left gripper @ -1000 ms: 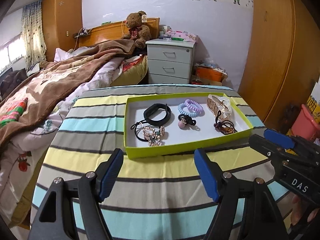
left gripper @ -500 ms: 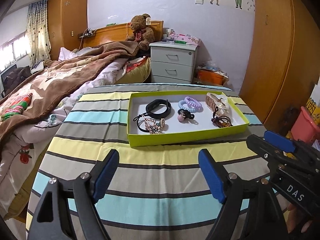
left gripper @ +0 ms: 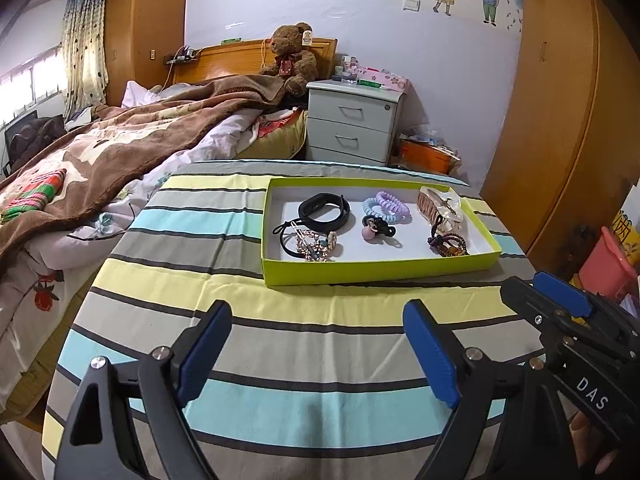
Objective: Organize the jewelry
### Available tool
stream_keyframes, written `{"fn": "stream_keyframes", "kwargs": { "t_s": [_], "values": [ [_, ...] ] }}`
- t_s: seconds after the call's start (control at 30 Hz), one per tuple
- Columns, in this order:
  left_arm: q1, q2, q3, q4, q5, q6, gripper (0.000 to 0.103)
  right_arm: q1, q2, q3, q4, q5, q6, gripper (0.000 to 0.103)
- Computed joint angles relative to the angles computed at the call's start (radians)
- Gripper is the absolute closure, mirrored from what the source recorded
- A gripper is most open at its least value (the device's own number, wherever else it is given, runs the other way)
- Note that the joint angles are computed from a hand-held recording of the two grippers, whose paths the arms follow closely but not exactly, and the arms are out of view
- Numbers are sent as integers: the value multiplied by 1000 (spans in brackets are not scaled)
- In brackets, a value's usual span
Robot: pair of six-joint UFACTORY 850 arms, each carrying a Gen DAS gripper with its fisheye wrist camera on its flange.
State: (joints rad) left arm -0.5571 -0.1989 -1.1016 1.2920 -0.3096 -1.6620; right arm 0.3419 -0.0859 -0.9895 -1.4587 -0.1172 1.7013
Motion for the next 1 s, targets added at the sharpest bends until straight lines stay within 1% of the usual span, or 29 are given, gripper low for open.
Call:
{"fn": "stream_keyframes", "kwargs": {
  "t_s": [0.1, 0.27, 0.4, 0.57, 0.7, 0.77, 0.87, 1.0],
  "values": [
    [1, 3, 6, 15, 3, -25, 14, 0, 0, 1, -2, 1, 1, 54],
    [-7, 6, 12, 50, -17, -55, 14, 0, 2, 2, 18, 3, -23, 54],
    [-6, 7, 12, 27, -3, -33, 14, 1, 2, 2, 41, -2, -46, 54],
    [-7, 9, 13, 29, -4, -33, 14, 2, 1, 1, 44, -2, -47, 54],
    [-12, 3, 3, -2, -31, -3, 13, 2, 0, -1, 63, -4, -67, 54],
    [-10, 3, 3, -16, -23, 9, 13, 2, 1, 0, 37, -4, -42, 54],
    [-6, 2, 1, -47, -19, 33, 13, 3, 0, 0, 41, -7, -45, 54],
    [-9, 2, 0, -29, -35, 19, 13, 3, 1, 0, 52, -6, -56, 54]
  ]
}}
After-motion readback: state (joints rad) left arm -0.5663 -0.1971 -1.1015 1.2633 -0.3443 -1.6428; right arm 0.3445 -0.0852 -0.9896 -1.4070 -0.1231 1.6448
